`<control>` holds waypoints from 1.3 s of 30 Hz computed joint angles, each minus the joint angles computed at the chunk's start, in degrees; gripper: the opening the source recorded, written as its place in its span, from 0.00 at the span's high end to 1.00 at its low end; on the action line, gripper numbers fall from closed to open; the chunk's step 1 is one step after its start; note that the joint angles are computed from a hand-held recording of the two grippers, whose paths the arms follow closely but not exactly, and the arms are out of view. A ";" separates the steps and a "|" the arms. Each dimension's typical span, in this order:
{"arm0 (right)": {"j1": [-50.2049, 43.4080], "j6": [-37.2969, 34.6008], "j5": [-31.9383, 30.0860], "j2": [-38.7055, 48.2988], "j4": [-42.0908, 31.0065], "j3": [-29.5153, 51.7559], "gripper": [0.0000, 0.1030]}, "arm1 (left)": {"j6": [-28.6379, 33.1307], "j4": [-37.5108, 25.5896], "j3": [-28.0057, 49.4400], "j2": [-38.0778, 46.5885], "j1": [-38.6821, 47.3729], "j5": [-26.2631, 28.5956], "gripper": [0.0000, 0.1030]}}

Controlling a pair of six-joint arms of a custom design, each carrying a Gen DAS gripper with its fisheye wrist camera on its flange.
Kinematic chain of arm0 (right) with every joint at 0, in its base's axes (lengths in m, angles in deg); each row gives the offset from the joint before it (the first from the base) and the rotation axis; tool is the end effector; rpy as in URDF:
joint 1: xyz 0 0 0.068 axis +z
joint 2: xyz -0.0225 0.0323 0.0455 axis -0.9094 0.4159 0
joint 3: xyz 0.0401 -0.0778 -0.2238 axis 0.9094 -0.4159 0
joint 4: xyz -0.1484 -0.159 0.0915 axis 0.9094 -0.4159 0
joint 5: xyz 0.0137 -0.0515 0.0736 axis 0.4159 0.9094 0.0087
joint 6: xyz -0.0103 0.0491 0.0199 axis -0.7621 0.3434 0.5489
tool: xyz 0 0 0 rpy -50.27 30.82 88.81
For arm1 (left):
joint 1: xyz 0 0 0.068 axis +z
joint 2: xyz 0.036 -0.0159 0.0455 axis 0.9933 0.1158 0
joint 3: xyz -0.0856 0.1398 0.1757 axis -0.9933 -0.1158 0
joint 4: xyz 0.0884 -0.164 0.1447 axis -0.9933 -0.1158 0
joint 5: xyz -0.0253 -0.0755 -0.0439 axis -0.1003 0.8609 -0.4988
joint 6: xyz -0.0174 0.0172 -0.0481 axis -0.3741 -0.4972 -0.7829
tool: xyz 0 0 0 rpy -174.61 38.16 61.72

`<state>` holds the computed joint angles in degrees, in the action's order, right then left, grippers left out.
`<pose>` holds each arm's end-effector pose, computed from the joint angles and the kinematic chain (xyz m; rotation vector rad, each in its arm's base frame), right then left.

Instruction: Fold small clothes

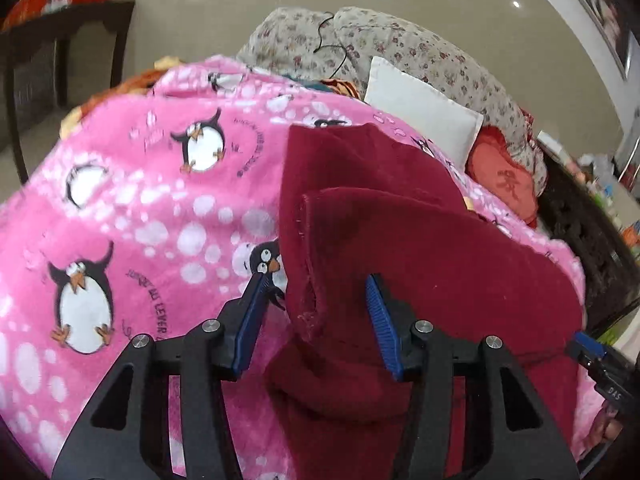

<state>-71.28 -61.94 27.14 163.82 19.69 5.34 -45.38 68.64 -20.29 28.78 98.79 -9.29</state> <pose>0.3051 -0.0136 0.2557 -0.5803 2.2301 0.3637 0.2717 0.0648 0.2328 -0.4602 2.2171 -0.3205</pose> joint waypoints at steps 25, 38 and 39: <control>-14.43 -21.63 -5.61 -9.33 -17.57 -10.32 0.92 | 7.75 -26.28 -14.86 -30.83 3.97 7.14 0.32; -33.06 -40.92 -14.67 -5.09 -41.75 -3.15 0.58 | 17.80 -48.36 -15.01 -47.69 16.85 13.89 0.32; -35.65 -45.99 -14.28 -4.62 -46.24 -2.01 0.58 | 20.38 -50.65 -14.52 -48.11 19.03 15.31 0.32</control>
